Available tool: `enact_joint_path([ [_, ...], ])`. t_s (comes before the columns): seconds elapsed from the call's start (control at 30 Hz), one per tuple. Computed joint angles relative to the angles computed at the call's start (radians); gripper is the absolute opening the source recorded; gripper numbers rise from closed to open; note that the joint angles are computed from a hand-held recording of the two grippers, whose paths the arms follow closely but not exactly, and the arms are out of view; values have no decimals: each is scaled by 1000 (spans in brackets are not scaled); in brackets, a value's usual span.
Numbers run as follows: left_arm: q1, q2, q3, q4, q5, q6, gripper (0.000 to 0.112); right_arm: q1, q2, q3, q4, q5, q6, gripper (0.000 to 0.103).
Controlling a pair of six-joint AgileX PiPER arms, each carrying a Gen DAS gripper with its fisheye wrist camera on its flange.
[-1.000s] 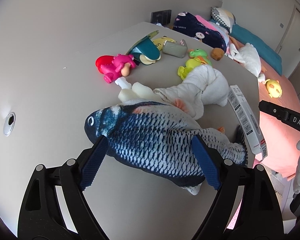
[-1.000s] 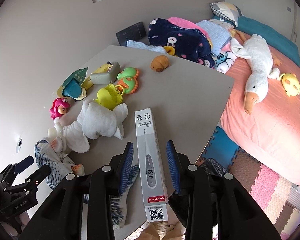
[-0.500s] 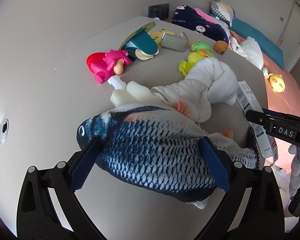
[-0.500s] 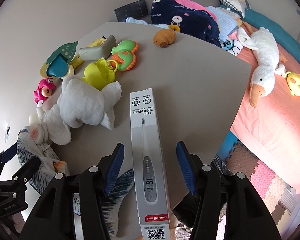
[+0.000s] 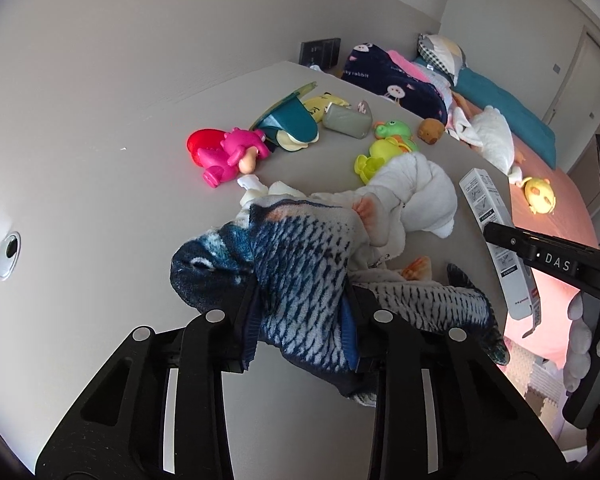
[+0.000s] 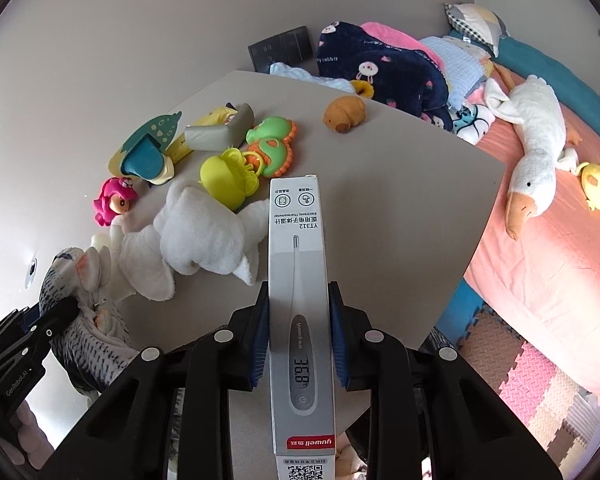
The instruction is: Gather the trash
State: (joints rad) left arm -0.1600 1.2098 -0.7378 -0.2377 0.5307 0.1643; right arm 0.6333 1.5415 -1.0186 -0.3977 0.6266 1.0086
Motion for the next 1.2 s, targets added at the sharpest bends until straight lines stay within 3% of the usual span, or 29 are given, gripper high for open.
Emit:
enact_joint_path([
  [0.2, -57, -98, -34, 103, 47, -99, 32, 3, -81, 33, -22, 15, 26, 28],
  [0.43, -249, -122, -59, 289, 61, -337, 32, 6, -209, 120, -64, 44, 82, 28],
  [0.7, -480, -65, -94, 458, 59, -583, 32, 9, -388, 233, -106, 132, 138, 28],
  [1.0, -714, 68, -167, 533, 35, -702, 34, 2, -646, 354, -112, 308, 176, 29],
  [1.03, -729, 84, -176, 518, 29, -690, 36, -12, -674, 363, -96, 321, 159, 30],
  [1.1, -747, 109, -192, 453, 19, -634, 53, -40, -736, 387, -76, 346, 157, 34],
  [1.17, -760, 125, -198, 391, -1, -587, 76, -8, -789, 398, -116, 425, 230, 66],
  [1.2, -774, 131, -201, 403, -7, -606, 81, 49, -805, 400, -168, 492, 303, 70],
])
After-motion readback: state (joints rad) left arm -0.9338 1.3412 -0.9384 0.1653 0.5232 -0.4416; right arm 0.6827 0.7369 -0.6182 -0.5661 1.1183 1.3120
